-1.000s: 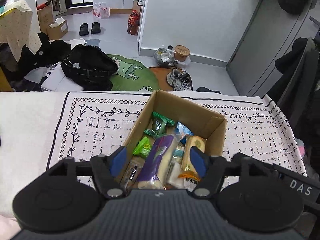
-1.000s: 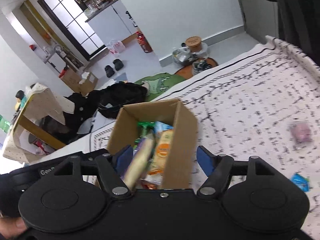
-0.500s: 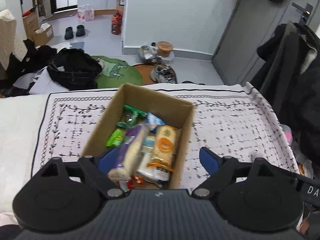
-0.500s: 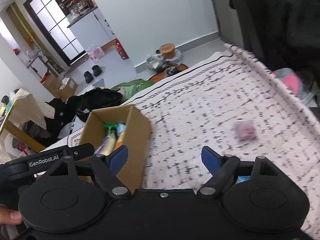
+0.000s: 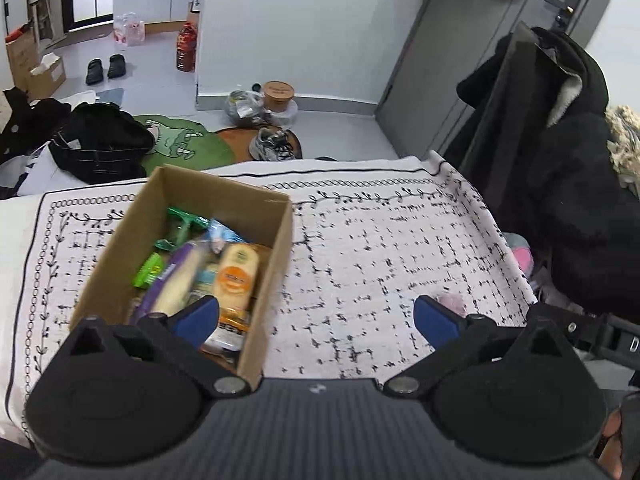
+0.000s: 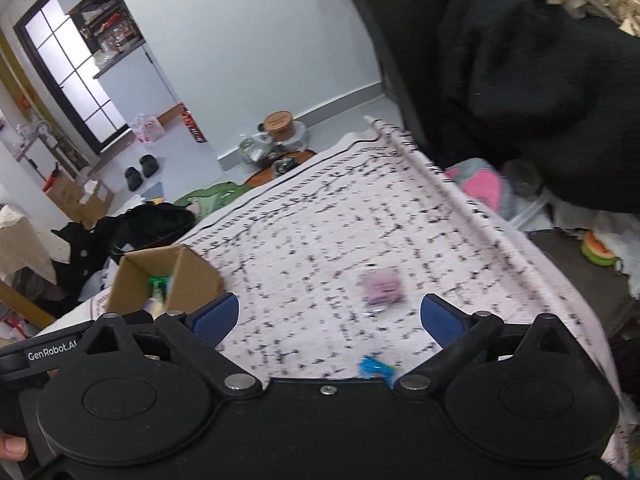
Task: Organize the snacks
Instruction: 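Move both open tools back to the remaining packets on the cloth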
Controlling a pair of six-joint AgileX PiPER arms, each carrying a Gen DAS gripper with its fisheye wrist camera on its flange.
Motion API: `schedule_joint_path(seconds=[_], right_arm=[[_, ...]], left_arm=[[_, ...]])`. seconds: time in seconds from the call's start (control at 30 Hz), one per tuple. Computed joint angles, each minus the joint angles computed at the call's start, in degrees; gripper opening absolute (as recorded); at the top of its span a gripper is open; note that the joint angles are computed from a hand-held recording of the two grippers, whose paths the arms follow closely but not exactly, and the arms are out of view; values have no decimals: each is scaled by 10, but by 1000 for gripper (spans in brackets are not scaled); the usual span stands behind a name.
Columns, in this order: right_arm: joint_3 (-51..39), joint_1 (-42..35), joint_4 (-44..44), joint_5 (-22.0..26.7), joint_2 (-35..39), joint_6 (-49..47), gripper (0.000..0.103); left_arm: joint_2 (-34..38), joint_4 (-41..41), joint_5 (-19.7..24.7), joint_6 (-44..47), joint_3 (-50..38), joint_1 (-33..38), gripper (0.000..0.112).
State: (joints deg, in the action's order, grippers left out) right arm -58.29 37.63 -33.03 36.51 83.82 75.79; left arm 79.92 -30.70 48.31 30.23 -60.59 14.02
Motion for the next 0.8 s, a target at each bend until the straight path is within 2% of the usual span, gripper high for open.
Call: schedule_joint_path(seconds=[0.13,0.33,0.63,0.8], right_arm=[[15,-3,5,28,-16,-10,98],[61,-27,33,8,-48,-26,98],[135,-67,75,-66,-79,-42,98],[159,-107,136,-104,-85,-86,98]], left_arm=[[-4,2,1,-5,12,-20,103],[-16,13,-6,-21,35,-68,103],[-41,59,-50,-68,84,-156,101],[-43,79,-77,-94,107,-195,100]])
